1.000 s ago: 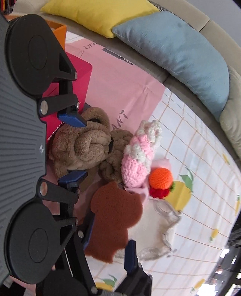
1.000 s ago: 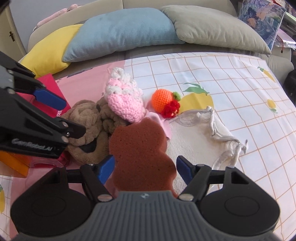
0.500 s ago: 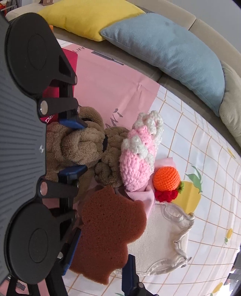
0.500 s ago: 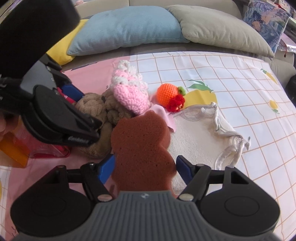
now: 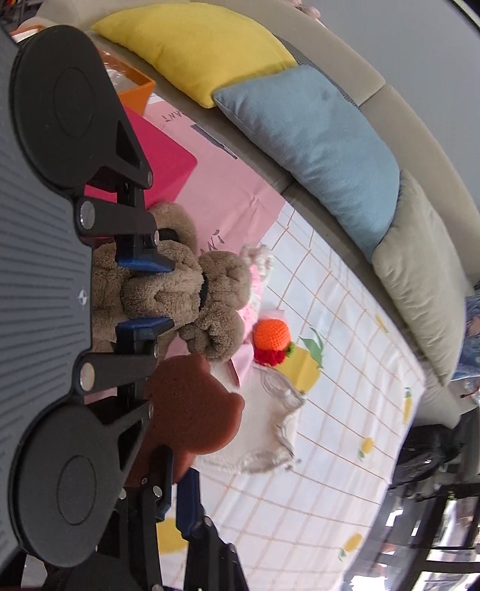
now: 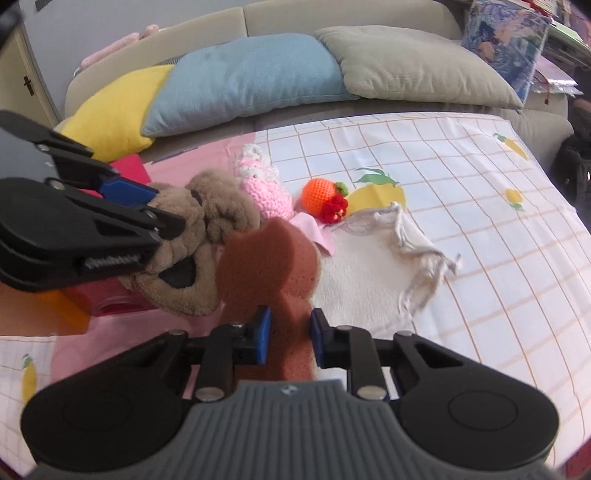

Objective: Organize soft objects
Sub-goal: 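Grasp the brown teddy bear with the left tool while the right grasps the brown sponge bear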

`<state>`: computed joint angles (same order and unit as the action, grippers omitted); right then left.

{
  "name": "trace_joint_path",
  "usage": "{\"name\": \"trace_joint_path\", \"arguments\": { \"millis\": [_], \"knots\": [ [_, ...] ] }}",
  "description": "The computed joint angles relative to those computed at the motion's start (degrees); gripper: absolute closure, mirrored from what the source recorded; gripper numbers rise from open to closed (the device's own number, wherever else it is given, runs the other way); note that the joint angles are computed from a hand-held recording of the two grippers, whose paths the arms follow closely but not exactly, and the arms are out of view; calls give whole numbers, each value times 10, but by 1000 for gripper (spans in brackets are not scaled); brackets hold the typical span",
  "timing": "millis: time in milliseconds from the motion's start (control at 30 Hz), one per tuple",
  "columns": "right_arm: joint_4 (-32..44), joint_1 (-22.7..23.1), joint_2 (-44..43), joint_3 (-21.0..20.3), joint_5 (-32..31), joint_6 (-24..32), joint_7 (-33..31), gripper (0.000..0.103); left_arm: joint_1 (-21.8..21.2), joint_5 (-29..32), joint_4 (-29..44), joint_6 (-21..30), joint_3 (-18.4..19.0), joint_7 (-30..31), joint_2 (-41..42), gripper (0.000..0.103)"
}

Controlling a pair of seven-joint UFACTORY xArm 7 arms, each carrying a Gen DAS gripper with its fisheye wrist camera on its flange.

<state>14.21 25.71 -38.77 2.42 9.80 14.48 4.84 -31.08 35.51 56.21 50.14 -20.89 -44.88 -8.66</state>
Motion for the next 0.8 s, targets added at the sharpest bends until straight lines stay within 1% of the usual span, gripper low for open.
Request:
{"name": "trace_joint_path", "arguments": {
  "millis": [167, 233, 300, 333, 400, 500, 567, 600, 633, 667, 700, 733, 767, 800],
  "knots": [
    [-34, 8, -117, -11, 15, 94, 7, 85, -18, -24, -46, 19, -32, -43, -75, 76],
    [-46, 23, -158, -28, 31, 131, 1, 85, -24, -48, -72, 29, -44, -62, -109, 76],
    [-57, 32, -192, -34, 45, 165, -6, 85, -30, -86, -104, 35, -52, -86, -146, 76],
    [-63, 32, -204, -29, 49, 176, -4, 85, -32, -105, -123, 35, -56, -103, -164, 76],
    [-65, 27, -200, -13, 49, 189, 2, 85, -33, -138, -158, 39, -67, -139, -191, 76],
    [-68, 27, -190, -5, 52, 194, 6, 87, -32, -155, -203, 46, -94, -197, -224, 76],
    [-68, 21, -191, 13, 43, 199, 16, 86, -35, -155, -221, 48, -111, -227, -240, 76],
    [-67, 19, -189, 23, 36, 199, 20, 82, -41, -161, -231, 49, -114, -238, -249, 75],
    [-67, 18, -190, 33, 29, 201, 27, 80, -45, -167, -241, 45, -116, -250, -256, 75],
    [-67, 18, -191, 39, 24, 200, 32, 73, -50, -175, -250, 41, -115, -260, -263, 73],
    [-68, 22, -193, 42, 22, 201, 38, 60, -57, -183, -258, 40, -112, -263, -270, 70],
    [-67, 25, -194, 45, 22, 201, 46, 54, -59, -188, -264, 37, -113, -269, -275, 67],
    [-66, 28, -191, 49, 21, 201, 55, 42, -60, -187, -273, 33, -118, -280, -282, 64],
    [-65, 31, -187, 55, 20, 201, 65, 32, -61, -183, -281, 25, -123, -291, -291, 56]
  ]
}}
